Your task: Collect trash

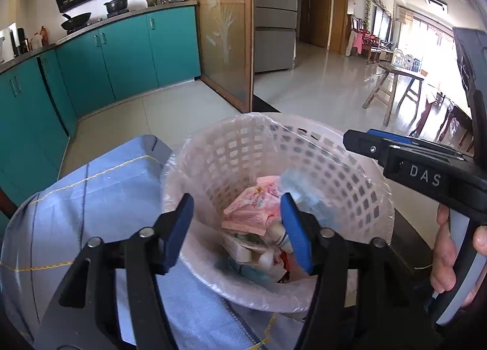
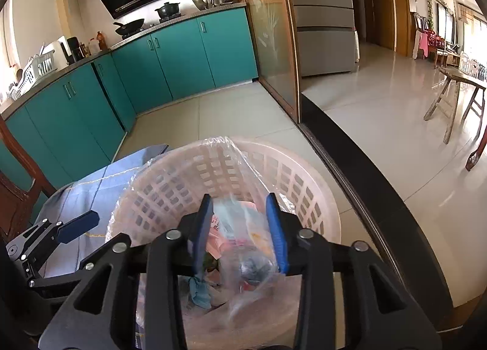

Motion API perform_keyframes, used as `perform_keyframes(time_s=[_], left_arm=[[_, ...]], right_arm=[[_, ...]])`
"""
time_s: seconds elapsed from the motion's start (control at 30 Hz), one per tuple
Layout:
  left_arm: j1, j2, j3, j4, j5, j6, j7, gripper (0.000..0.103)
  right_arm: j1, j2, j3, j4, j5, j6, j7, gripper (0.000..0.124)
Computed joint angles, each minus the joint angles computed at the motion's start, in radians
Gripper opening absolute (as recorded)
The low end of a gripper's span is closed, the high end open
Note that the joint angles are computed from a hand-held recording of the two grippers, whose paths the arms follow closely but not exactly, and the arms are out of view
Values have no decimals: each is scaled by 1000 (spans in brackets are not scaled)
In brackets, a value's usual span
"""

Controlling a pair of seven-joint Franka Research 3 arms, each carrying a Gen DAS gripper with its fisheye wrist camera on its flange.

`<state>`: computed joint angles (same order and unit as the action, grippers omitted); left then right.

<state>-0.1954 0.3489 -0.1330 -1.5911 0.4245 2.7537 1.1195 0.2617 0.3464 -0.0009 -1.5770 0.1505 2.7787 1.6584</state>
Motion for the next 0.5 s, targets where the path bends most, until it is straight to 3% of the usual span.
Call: perform_keyframes(time_s=[0.13,0.23,0.3,0.43,0.5], left_arm=[[-7,-76,34,-87,54,31,-83,73],[-20,-180,77,-196,200,40,-252,86],[-20,-280,93,-295,344,19,-413,92],[28,-466,51,-474,505,-51,-594,99],[60,-559,12,-553,573,-112,-649,99]], right_arm=[[11,-15,-5,-29,-5,57,17,64],[50,-46,-39,-85,-58,155,71,79],[113,-91,-100,-164,-159,227,141,85],[260,-257,-225,-406,-454,324,413,94],[261,-336,-201,-494,-533,334,478,99]])
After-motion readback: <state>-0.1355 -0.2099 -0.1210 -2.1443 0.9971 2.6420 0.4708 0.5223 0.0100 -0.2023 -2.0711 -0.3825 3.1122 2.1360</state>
